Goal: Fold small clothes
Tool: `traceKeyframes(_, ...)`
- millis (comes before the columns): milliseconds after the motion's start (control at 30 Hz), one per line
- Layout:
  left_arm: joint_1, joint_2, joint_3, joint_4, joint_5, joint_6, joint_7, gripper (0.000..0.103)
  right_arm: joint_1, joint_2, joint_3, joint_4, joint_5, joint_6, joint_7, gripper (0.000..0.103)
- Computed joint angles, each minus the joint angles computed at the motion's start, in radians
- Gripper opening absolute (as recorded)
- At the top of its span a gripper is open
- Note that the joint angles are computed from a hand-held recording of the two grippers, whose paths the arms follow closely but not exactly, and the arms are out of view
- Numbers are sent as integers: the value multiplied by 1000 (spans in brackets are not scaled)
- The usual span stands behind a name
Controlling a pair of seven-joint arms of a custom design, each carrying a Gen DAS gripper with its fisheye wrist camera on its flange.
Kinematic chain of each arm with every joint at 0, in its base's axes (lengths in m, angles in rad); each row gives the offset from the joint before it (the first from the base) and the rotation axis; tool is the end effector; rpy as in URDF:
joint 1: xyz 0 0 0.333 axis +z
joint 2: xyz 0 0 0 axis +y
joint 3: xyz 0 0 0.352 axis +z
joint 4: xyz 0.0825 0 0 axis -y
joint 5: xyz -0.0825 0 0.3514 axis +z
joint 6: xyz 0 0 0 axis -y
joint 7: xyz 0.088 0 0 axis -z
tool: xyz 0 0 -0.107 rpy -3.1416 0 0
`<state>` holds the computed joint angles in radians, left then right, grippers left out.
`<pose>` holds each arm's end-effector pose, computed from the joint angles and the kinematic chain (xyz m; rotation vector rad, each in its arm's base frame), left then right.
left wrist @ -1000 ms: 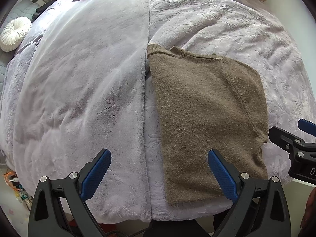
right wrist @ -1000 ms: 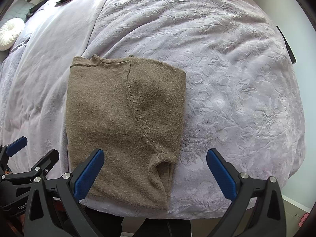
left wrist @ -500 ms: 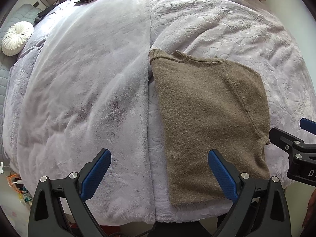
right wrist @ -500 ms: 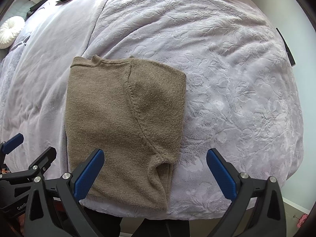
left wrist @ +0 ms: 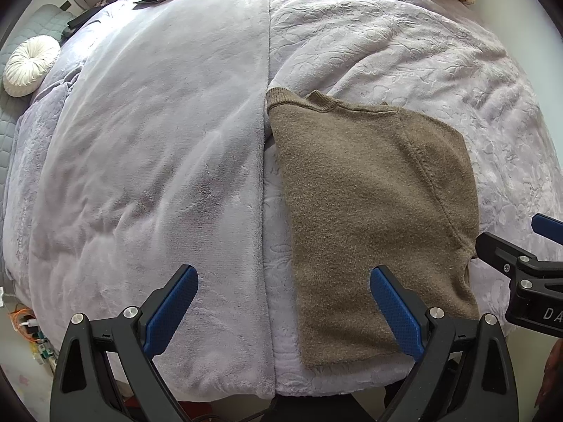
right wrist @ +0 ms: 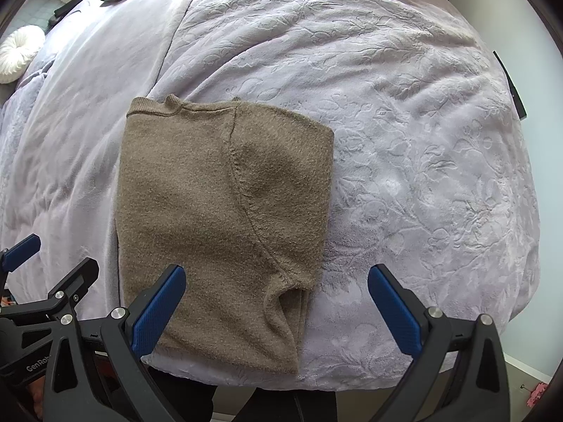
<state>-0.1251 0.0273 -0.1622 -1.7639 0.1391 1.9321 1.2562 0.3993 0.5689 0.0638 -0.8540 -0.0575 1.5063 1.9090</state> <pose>0.5355 -0.1470 0.5935 -2.0802 2.1061 -0.0962 0.6283 0.2877 0.6196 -2.2851 2.0522 -0.0816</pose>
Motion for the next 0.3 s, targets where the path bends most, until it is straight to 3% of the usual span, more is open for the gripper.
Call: traceKeyframes(300, -5, -5, -4, -3, 10, 8, -4, 99, 1, -1, 1, -2, 0, -1, 3, 103)
